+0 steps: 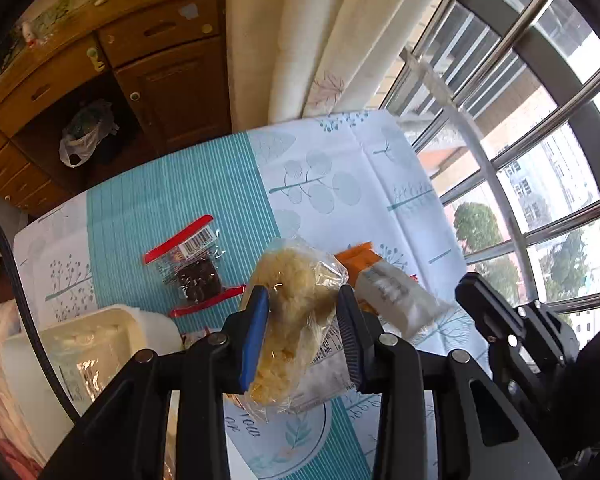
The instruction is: Organize snacks
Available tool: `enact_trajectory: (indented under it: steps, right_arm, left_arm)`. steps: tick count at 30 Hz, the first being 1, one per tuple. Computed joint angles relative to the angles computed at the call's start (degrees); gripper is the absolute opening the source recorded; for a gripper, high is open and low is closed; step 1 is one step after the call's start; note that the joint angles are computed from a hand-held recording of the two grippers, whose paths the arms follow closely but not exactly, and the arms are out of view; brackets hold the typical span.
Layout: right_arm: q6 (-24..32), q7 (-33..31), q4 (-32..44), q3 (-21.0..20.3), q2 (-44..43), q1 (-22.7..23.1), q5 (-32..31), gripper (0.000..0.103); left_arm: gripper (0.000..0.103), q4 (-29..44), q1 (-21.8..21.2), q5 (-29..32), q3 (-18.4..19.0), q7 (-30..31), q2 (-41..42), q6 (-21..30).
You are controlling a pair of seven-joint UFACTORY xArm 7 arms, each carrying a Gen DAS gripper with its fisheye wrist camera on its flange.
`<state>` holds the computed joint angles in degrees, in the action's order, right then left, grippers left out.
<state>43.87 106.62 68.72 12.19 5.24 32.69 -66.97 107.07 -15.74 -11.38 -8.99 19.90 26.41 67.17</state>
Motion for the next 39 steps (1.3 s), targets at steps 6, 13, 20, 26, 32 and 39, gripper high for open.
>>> enact_trajectory:
  steps: [6, 13, 20, 26, 32, 39]
  right_arm:
    - [2.2, -1.8, 0.4, 0.4, 0.0, 0.4, 4.4, 0.001]
    - [2.6, -1.6, 0.9, 0.0, 0.9, 0.7, 8.1, 0.061]
    - [5.3, -3.5, 4.0, -1.3, 5.5, 1.8, 12.0, 0.069]
    - [7.5, -1.6, 5.0, -3.1, 7.9, 3.8, 11.6, 0.069]
    - [8.2, -0.2, 5.3, -3.5, 8.5, 4.4, 11.1, 0.027]
    - [8.3, 0.3, 6.1, -3.4, 8.2, 5.3, 8.2, 0.009]
  left_arm:
    - [0.033, -4.1, 2.8, -3.2, 0.4, 0.8, -5.7, -1.0]
    - [0.033, -9.1, 6.0, -7.3, 1.5, 1.8, -11.8, -2.1]
    - [0.033, -14.2, 9.0, -11.3, 3.1, 3.7, -17.3, -1.9]
    - [0.033, -16.7, 10.9, -13.4, 4.6, 5.5, -19.6, -1.8]
    - [0.033, -18.0, 12.5, -14.5, 5.8, 6.0, -20.4, -1.7]
    - [0.033, -20.7, 14.2, -15.1, 6.9, 5.9, -22.1, -2.9]
